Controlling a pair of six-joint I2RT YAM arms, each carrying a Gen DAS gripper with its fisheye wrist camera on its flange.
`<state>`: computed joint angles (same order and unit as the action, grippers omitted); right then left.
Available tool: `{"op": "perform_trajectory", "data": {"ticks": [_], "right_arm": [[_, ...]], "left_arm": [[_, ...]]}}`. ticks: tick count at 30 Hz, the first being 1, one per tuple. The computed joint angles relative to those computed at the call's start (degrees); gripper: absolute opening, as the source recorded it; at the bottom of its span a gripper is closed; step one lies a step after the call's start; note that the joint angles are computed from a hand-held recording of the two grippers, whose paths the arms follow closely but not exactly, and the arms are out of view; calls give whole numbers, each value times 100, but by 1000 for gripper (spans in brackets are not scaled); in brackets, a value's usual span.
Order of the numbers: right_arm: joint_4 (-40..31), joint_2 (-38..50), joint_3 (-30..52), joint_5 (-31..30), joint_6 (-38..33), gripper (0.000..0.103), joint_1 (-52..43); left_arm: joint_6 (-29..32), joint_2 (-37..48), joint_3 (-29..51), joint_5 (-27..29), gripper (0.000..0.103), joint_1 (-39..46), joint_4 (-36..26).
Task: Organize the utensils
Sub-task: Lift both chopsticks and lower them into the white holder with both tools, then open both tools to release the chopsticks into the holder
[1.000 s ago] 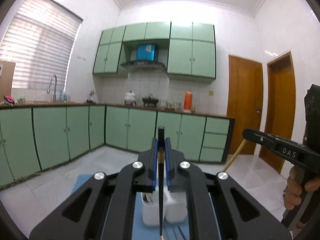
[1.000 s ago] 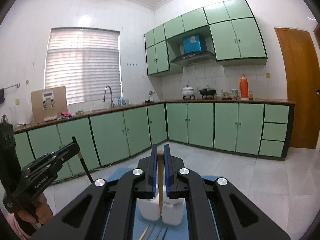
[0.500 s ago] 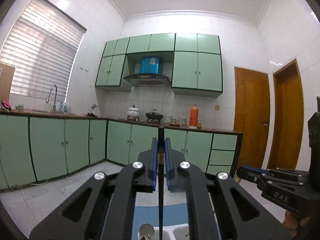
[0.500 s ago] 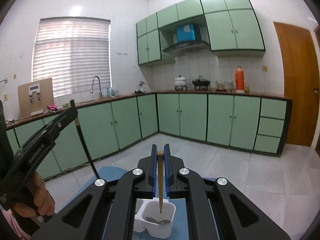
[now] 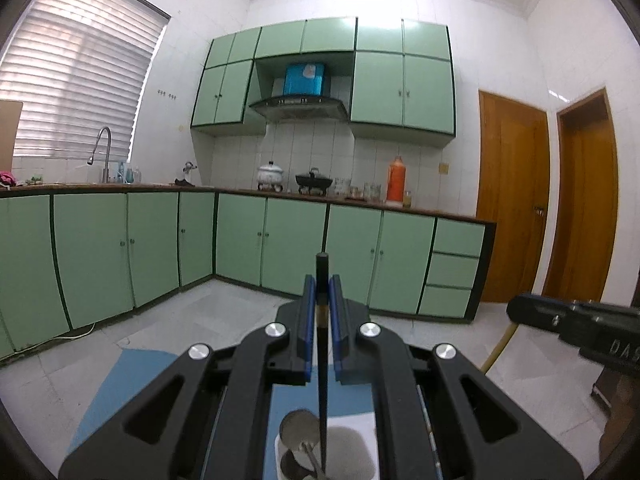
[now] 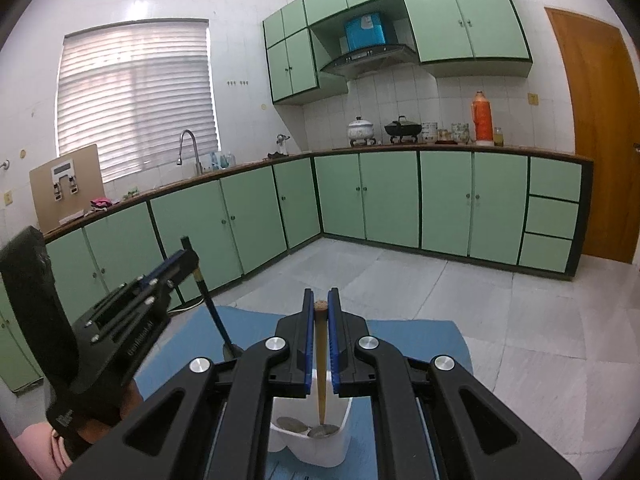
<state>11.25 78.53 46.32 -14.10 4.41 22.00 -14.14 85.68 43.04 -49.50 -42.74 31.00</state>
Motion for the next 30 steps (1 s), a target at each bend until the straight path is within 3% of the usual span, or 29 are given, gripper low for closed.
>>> {"op": "perform_trajectory", "data": {"ticks": [7, 16, 18, 19, 20, 22, 25, 30], "right_arm": [[96, 329, -29, -62, 111, 7, -19], [207, 299, -123, -32, 87, 8, 25], [211, 198, -186, 11, 56, 8, 38], [214, 131, -236, 24, 50, 11, 29], [213, 64, -283, 40, 55, 18, 21], [252, -80, -397, 70, 76, 26, 21], [286, -342, -567, 120, 76, 32, -14], [349, -938, -951, 178, 129, 49, -155]], "left_arm": [[-460, 77, -198, 259, 7, 168, -424], [-803, -373, -408, 119, 9, 44, -901], [-828, -566, -410, 46, 17, -44, -1077], [-828, -651, -420, -18, 27, -103, -1136], [-833, -732, -449, -115, 38, -182, -1169], [-846, -940, -549, -323, 45, -379, -1231], [-961, -1287, -665, -614, 65, -683, -1499], [-1148, -1731, -845, -1304, 82, -1238, -1879]]}}
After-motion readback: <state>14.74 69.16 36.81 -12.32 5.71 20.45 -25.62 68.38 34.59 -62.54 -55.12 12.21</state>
